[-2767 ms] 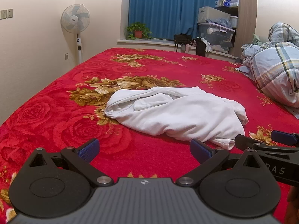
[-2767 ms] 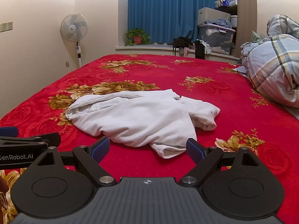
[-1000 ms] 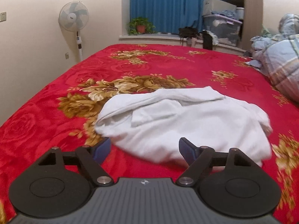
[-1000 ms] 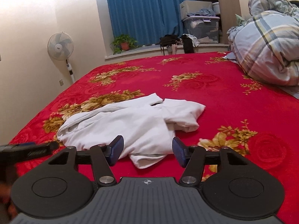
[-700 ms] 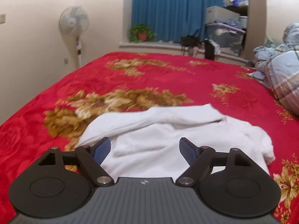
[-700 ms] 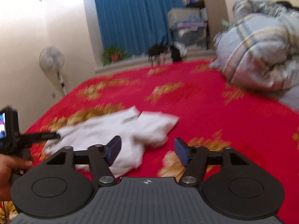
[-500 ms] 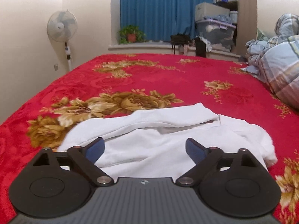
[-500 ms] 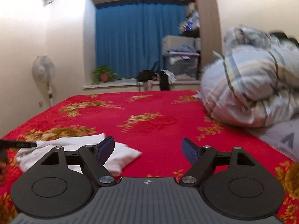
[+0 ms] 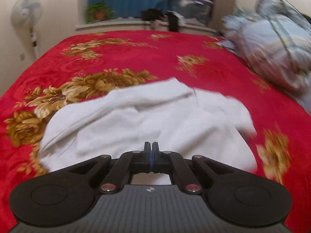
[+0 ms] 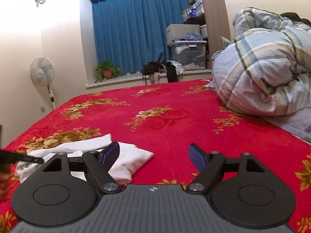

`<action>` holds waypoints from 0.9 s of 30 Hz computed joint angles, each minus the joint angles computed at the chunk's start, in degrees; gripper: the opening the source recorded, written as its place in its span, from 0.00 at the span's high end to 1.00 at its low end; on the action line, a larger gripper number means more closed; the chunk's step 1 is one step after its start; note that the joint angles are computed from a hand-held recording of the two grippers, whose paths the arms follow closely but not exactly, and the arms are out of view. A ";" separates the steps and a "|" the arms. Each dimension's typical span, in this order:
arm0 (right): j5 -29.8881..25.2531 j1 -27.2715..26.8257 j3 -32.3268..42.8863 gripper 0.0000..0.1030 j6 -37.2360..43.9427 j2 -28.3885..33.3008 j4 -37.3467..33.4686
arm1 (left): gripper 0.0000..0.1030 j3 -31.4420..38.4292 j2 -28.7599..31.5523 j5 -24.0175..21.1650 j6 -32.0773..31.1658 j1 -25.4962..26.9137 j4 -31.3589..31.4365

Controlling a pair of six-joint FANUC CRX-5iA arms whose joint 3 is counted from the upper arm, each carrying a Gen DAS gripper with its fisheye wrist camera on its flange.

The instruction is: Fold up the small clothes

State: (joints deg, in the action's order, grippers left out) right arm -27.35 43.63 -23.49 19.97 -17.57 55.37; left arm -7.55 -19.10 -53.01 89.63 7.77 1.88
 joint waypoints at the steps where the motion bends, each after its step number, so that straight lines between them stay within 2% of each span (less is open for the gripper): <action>1: -0.65 0.74 0.67 0.23 -0.05 0.28 -0.62 | 1.00 -1.68 -2.55 -2.10 -2.96 1.48 1.80; 3: -2.07 2.37 2.63 0.23 0.57 1.26 -3.32 | 1.00 -3.82 -6.74 -6.66 -6.53 3.61 3.49; 6: -3.18 4.67 3.88 0.23 -0.65 1.89 -3.68 | 1.00 -8.39 -15.04 -15.33 -13.25 11.57 7.68; 8: -3.77 6.10 4.26 0.23 -0.71 2.16 -3.06 | 1.00 -10.54 -20.57 -22.14 -17.03 18.44 8.53; 9: -3.82 6.59 4.36 0.23 -0.46 2.27 -3.00 | 1.00 -11.69 -22.64 -23.98 -19.56 22.22 9.81; 12: -5.12 7.95 5.91 0.23 1.77 3.36 -5.95 | 1.00 -15.98 -27.81 -26.10 -28.00 35.85 18.62; 13: -6.05 8.30 7.02 0.23 2.64 4.17 -7.86 | 0.95 -17.02 -28.04 -25.83 -28.55 38.82 22.00; 15: -7.62 8.65 9.36 0.23 3.84 5.81 -11.49 | 0.59 -17.54 -26.39 -23.94 -25.63 39.10 25.34; 16: -8.72 8.92 10.79 0.25 4.23 6.84 -13.21 | 0.33 -18.14 -25.57 -21.43 -23.34 37.52 26.26; 17: -9.72 9.19 12.15 0.28 4.71 7.84 -14.88 | 0.21 -18.31 -24.49 -18.08 -19.85 34.39 25.51; 18: -10.40 9.53 13.11 0.29 5.01 8.62 -16.08 | 0.18 -18.09 -23.36 -15.41 -16.06 30.79 23.80; 20: -11.34 9.99 15.00 0.30 6.27 10.23 -18.37 | 0.18 -16.83 -18.69 -11.27 -10.30 23.28 20.92; 23: -12.73 10.26 17.97 0.30 10.25 12.67 -22.72 | 0.20 -14.90 -12.78 -8.80 -4.84 16.06 16.71; 24: -13.88 10.21 19.40 0.30 11.54 13.74 -24.59 | 0.24 -14.41 -11.37 -8.29 -4.49 14.13 14.89; 25: -15.17 10.02 20.81 0.30 12.28 14.72 -26.32 | 0.63 -14.60 -10.63 -7.88 -5.43 13.12 14.00; 26: -16.28 9.84 21.92 0.30 12.34 15.60 -27.53 | 0.95 -14.73 -9.73 -9.27 -8.59 13.28 15.32; 27: -17.27 9.65 22.94 0.30 12.15 16.44 -28.54 | 0.95 -14.81 -9.41 -10.57 -10.93 13.52 16.02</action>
